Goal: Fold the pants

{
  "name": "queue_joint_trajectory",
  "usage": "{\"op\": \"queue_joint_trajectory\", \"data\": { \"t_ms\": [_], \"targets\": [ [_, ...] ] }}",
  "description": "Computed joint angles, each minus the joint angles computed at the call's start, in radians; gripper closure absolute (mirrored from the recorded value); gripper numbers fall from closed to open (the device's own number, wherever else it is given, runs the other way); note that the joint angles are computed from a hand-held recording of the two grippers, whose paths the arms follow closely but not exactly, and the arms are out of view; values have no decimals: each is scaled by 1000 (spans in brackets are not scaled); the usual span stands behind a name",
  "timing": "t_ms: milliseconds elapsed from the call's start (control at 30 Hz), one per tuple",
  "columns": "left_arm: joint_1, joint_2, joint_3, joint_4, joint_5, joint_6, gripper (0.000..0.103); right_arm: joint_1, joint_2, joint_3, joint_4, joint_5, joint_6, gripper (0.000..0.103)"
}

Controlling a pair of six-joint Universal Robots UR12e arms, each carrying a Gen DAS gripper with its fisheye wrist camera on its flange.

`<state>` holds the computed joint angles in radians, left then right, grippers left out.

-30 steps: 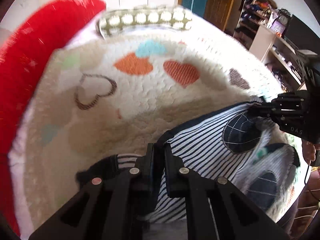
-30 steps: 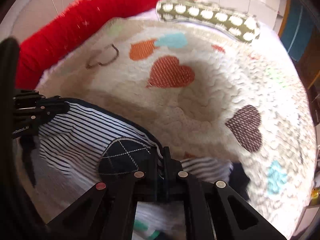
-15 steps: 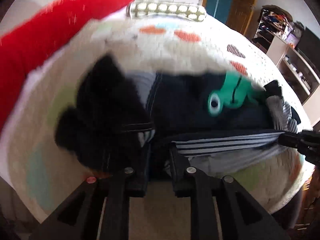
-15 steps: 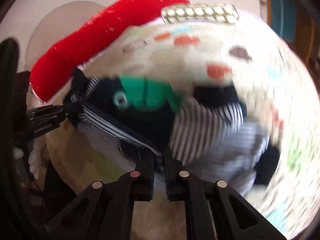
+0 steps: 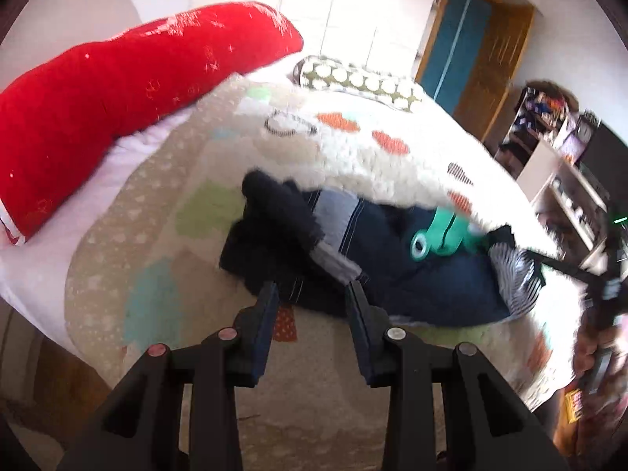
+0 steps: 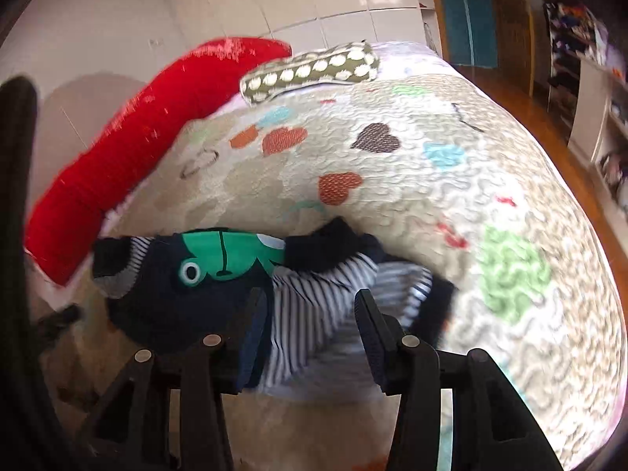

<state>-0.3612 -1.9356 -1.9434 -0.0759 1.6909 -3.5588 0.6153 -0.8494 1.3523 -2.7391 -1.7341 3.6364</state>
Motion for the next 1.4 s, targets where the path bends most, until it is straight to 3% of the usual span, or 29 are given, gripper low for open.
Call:
{"op": "queue_joint_trajectory", "data": {
  "t_ms": [67,100,133,233,300,367,467,500,533,567,633,667,733,800,933,1000,1033,1100,1233,1367,1400],
  "targets": [
    [-3,-4,16,1,9,5,66,10,41,-72,110,-54,-10,58],
    [-6,-10,27,-6,14,8,64,19,62,-112,184,-110,-18,68],
    [-10,-22,43,-12,30,9,59,24,75,-135,229,-147,-18,89],
    [-18,-54,87,-81,87,-5,56,17,52,-94,213,-142,21,94],
    [-27,-86,132,-204,156,-31,56,14,19,-42,199,-179,58,94],
    [-14,-107,151,-282,105,-66,56,4,-20,21,186,-195,112,94],
    [-8,-118,140,-280,72,-92,56,-20,-79,116,161,-185,228,94],
    [-8,-116,134,-263,74,-86,56,-33,-105,162,101,-159,257,93],
    [-7,-112,128,-249,69,-82,56,-44,-119,197,22,-129,276,89],
    [-3,-103,115,-220,55,-85,56,-49,-130,222,-49,-115,295,71],
    [-3,-89,96,-180,52,-92,56,-42,-128,228,-128,-119,289,49],
    [-7,-79,86,-155,64,-96,56,-37,-119,212,-144,-116,262,49],
    [-14,-63,69,-105,92,-106,56,-21,-81,133,-104,-83,168,50],
    [-21,-47,53,-61,115,-116,56,3,-36,46,-18,-101,94,50],
    [-29,-37,50,-16,119,-104,52,48,91,-171,244,-272,3,50],
    [-34,-51,75,-51,135,-79,50,58,128,-224,349,-347,-8,59],
    [-36,-61,87,-74,150,-70,50,57,117,-202,358,-353,-1,76],
    [-34,-81,110,-141,164,-70,50,51,87,-151,330,-329,27,79],
    [-10,-106,118,-226,97,-115,50,30,-5,-13,275,-324,127,80],
    [0,-105,97,-195,68,-121,50,-7,-92,121,255,-293,301,78],
    [0,-100,90,-177,68,-119,50,-15,-115,166,209,-285,341,76]
  ]
}}
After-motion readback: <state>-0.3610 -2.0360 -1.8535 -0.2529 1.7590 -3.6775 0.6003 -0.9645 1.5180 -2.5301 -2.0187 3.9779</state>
